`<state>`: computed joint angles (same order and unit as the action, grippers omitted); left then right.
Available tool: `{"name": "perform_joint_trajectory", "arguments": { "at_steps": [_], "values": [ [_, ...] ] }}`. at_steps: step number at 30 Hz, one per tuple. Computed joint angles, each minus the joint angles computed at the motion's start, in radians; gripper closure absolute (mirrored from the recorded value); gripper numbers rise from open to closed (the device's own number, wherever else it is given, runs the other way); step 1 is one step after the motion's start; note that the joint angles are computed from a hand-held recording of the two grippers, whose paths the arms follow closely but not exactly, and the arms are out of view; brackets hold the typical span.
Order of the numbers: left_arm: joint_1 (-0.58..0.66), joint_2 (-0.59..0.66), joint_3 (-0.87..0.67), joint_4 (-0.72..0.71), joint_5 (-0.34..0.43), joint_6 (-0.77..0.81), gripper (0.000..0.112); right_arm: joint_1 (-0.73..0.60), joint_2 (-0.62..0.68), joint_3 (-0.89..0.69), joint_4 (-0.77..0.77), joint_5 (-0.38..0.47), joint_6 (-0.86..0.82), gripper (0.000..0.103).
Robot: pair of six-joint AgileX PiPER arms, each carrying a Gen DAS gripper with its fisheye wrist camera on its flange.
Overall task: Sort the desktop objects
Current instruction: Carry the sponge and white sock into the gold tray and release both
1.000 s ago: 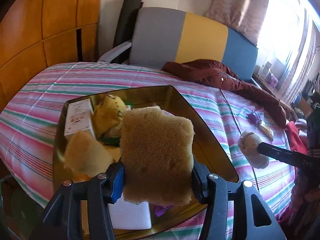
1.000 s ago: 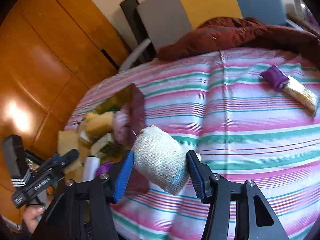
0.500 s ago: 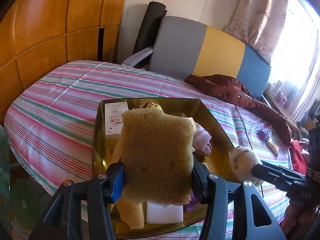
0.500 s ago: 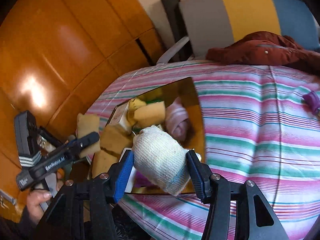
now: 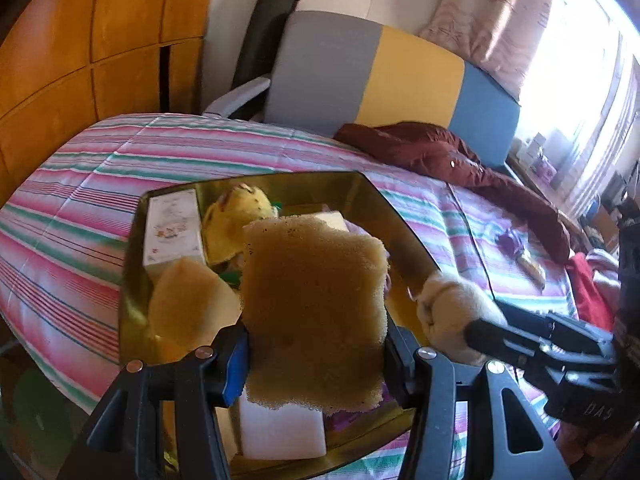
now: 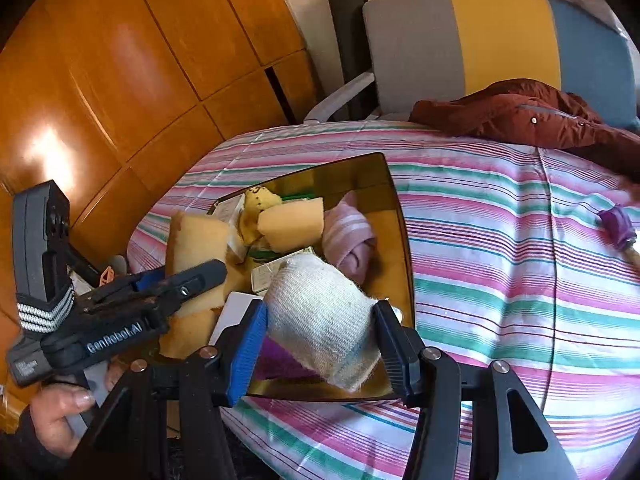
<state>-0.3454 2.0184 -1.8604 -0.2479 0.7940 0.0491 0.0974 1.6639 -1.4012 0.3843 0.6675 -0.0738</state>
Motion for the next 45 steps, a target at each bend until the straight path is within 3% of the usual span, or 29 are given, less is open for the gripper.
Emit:
{"name": "perform_joint_trajectory", "arguments": {
  "at_steps": [20,45],
  "values": [
    [-0.057,0.014,0.024,0.144,-0.026,-0.095,0.057,-0.014,0.058,-0.049,-0.002,-0.003,0.064,0.048],
    [-0.036,0.015,0.027,0.111,-0.004,-0.1,0.053,-0.006,0.069,-0.061,-0.011,-0.009,0.09,0.047]
  ]
}}
